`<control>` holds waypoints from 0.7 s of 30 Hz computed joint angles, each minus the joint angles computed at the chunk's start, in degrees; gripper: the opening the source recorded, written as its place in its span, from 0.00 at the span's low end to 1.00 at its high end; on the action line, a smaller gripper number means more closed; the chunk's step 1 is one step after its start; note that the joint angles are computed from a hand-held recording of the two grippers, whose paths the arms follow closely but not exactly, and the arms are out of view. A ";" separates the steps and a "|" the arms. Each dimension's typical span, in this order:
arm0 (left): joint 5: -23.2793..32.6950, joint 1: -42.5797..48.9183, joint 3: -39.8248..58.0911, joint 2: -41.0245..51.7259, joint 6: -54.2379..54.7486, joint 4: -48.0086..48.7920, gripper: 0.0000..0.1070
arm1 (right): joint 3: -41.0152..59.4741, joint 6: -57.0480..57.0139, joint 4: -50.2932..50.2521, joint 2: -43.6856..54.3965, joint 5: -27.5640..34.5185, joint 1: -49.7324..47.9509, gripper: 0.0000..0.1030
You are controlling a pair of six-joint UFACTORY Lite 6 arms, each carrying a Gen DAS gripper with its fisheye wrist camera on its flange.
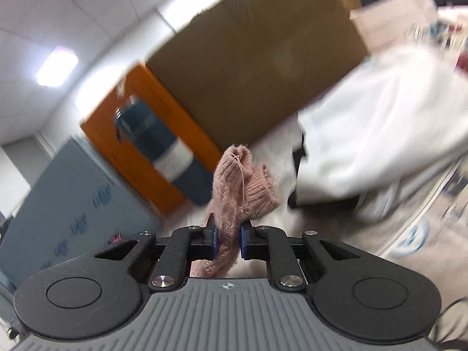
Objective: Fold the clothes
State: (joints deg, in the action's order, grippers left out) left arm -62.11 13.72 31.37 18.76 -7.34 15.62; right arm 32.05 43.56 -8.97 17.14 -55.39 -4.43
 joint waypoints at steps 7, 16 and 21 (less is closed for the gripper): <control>-0.06 -0.17 -0.22 -0.11 0.12 -0.10 0.94 | -0.83 -25.64 20.87 -0.16 -1.84 10.11 0.12; -0.35 0.36 -0.14 -0.01 -0.77 1.45 0.94 | 1.65 -16.37 -0.80 0.97 0.50 11.48 0.13; -0.38 0.44 -0.19 -0.10 -0.94 1.64 0.94 | 5.41 -15.37 -3.45 3.34 4.67 15.57 0.16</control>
State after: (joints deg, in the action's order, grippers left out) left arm -62.49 14.16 31.18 18.66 -8.27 17.27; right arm 37.46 28.19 -12.43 20.48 -50.72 11.13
